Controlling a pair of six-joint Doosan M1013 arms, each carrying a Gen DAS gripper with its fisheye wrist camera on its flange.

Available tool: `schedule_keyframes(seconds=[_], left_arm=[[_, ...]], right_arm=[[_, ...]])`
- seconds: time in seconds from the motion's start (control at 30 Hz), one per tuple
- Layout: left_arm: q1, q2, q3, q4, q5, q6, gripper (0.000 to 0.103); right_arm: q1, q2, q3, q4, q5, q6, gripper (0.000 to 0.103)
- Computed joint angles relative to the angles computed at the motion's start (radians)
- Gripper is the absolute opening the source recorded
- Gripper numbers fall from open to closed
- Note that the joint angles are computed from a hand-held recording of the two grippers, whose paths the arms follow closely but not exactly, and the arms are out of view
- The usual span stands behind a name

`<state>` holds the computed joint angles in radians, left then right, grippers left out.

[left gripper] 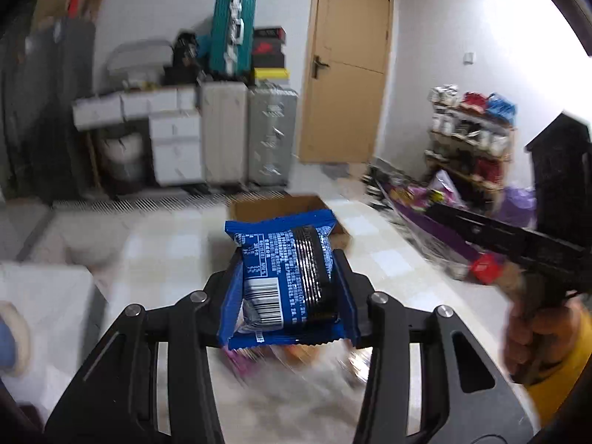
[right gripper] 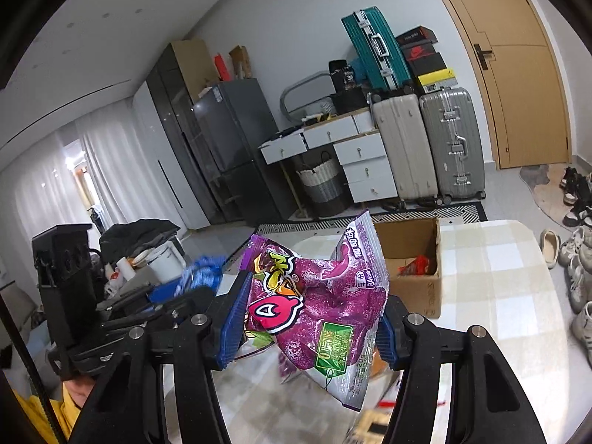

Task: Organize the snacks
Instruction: 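Lift both held packs and carry them over the cardboard box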

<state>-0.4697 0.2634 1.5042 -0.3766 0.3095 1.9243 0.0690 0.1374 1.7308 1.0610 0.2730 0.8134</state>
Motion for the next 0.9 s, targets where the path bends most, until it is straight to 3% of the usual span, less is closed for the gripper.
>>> schedule_keyframes(seconds=[0.07, 0.2, 0.27, 0.6, 0.67, 0.9], left_arm=[[-0.009, 0.042, -0.058, 0.109, 0.015, -0.107, 0.041], [-0.009, 0.124, -0.181, 0.114, 0.115, -0.172, 0.041], [-0.018, 0.166, -0.242, 0.191, 0.142, -0.24, 0.041], [-0.009, 0.392, -0.607, 0.233, 0.388, -0.33, 0.041], [-0.005, 0.44, -0.684, 0.234, 0.436, -0.34, 0.041], [0.001, 0.681, -1.086, 0.253, 0.691, -0.386, 0.041]], right_arm=[[-0.016, 0.023, -0.035, -0.043, 0.027, 0.043, 0.059], [-0.044, 0.064, -0.095, -0.071, 0.077, 0.104, 0.059], [-0.051, 0.082, -0.125, -0.109, 0.085, 0.144, 0.059], [-0.076, 0.168, -0.252, -0.235, 0.135, 0.323, 0.06], [-0.076, 0.194, -0.287, -0.309, 0.146, 0.387, 0.06], [-0.085, 0.292, -0.402, -0.468, 0.232, 0.521, 0.06]])
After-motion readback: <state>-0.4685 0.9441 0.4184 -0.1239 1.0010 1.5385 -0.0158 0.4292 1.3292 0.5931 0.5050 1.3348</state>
